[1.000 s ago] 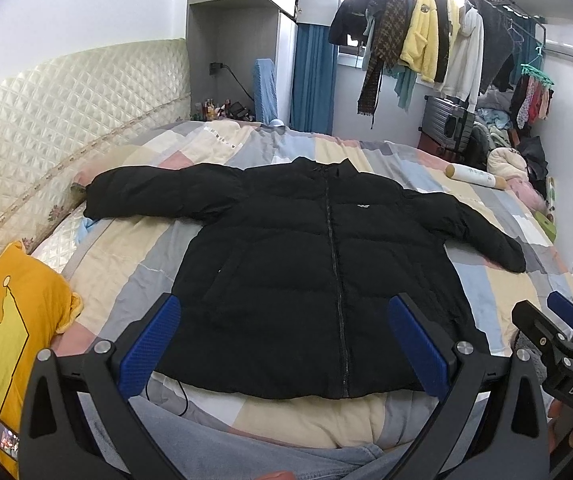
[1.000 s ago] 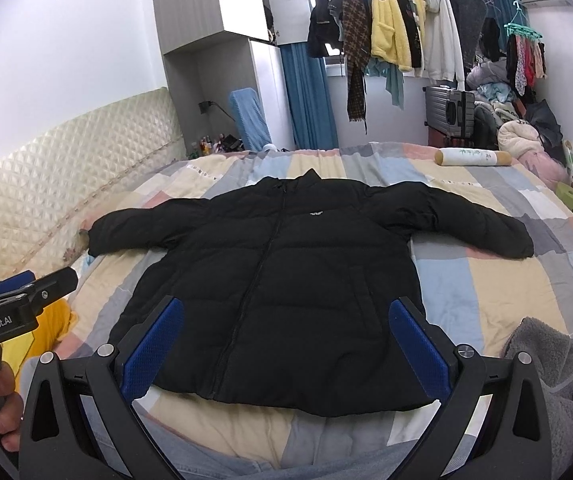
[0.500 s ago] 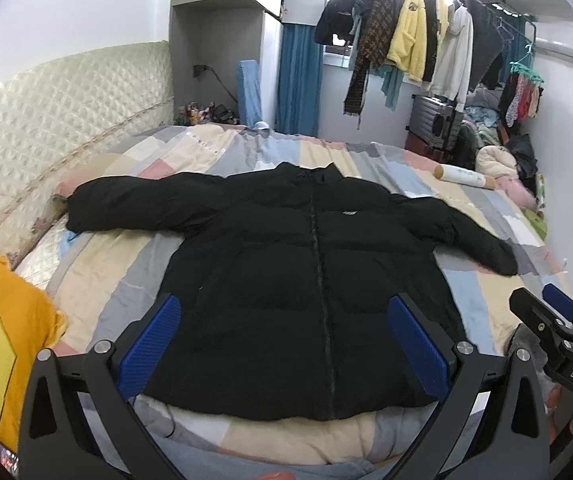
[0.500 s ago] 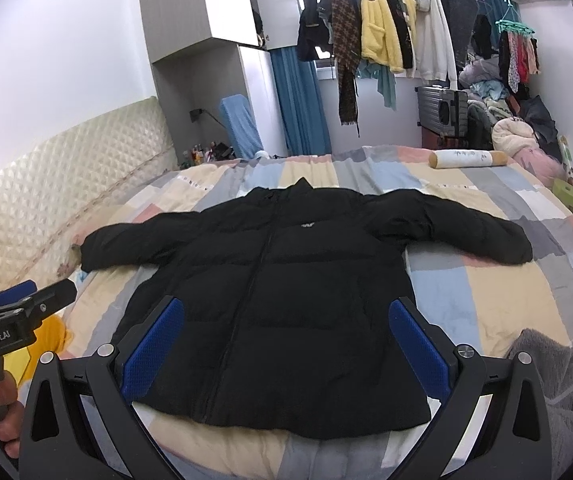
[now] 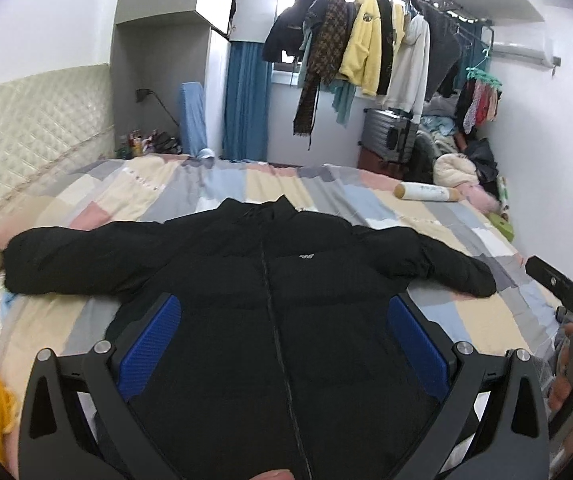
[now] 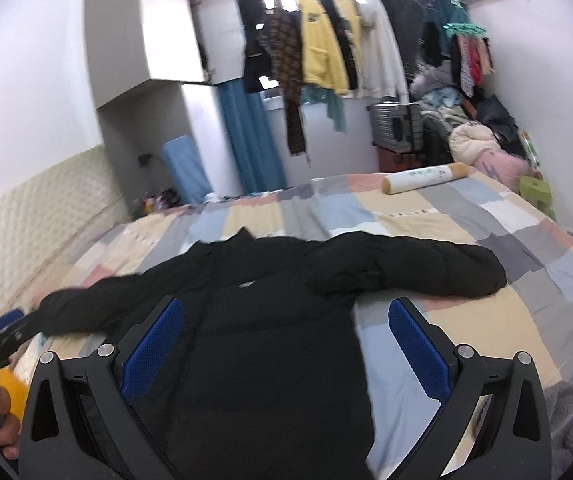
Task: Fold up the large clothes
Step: 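Reach the right tool to the jacket sleeve cuff and grasp it, then lift the sleeve with the right tool and carry it across the jacket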
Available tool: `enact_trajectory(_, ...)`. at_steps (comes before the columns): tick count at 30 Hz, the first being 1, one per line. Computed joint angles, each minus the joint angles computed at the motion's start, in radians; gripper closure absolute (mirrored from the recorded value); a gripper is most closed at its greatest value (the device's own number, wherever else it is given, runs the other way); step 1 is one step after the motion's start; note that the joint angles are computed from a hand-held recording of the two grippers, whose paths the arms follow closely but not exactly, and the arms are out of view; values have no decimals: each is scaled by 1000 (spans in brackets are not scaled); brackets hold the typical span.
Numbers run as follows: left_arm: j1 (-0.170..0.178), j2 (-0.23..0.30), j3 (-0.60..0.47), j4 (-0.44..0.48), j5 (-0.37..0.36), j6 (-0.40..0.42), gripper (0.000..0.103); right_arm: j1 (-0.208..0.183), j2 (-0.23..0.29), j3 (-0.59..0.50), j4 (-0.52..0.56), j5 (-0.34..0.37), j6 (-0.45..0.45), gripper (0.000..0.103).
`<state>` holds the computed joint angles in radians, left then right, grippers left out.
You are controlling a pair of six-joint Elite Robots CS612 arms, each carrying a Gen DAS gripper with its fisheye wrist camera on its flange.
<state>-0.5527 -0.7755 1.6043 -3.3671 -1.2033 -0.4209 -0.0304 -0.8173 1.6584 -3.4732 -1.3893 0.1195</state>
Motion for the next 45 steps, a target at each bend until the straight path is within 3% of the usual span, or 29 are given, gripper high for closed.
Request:
enact_trajectory(3, 17, 43, -23, -33, -11, -26, 0, -13, 49, -58, 23, -57, 25, 0)
enact_trajectory(8, 37, 80, -44, 36, -15, -71, 0, -26, 118, -122, 8, -139, 12, 0)
enact_trajectory(13, 54, 102, -50, 58, -33, -118, 0, -58, 180, -195, 15, -104, 56, 0)
enact_trajectory(16, 57, 112, -52, 65, -24, -125, 0, -101, 221, -257, 80, -18, 107, 1)
enact_trajectory(20, 66, 135, -64, 67, -33, -131, 0, -152, 296, -339, 115, 25, 244, 0)
enact_trajectory(23, 71, 150, -78, 86, -39, -139, 0, -195, 365, -413, 168, 100, 417, 1)
enact_trajectory(27, 79, 173, -115, 139, -32, -153, 0, -231, 449, -514, 220, 139, 588, 4)
enact_trajectory(32, 87, 201, -150, 170, -6, -178, 0, -248, 525, -630, 211, 89, 719, 6)
enact_trajectory(35, 92, 219, -169, 186, 19, -181, 0, -247, 559, -709, 226, 17, 724, 10)
enact_trajectory(40, 98, 245, -208, 221, 27, -190, 0, -245, 617, -855, 323, -45, 731, 51)
enact_trajectory(45, 96, 251, -222, 276, 29, -182, 0, -231, 647, -944, 370, -110, 586, 55)
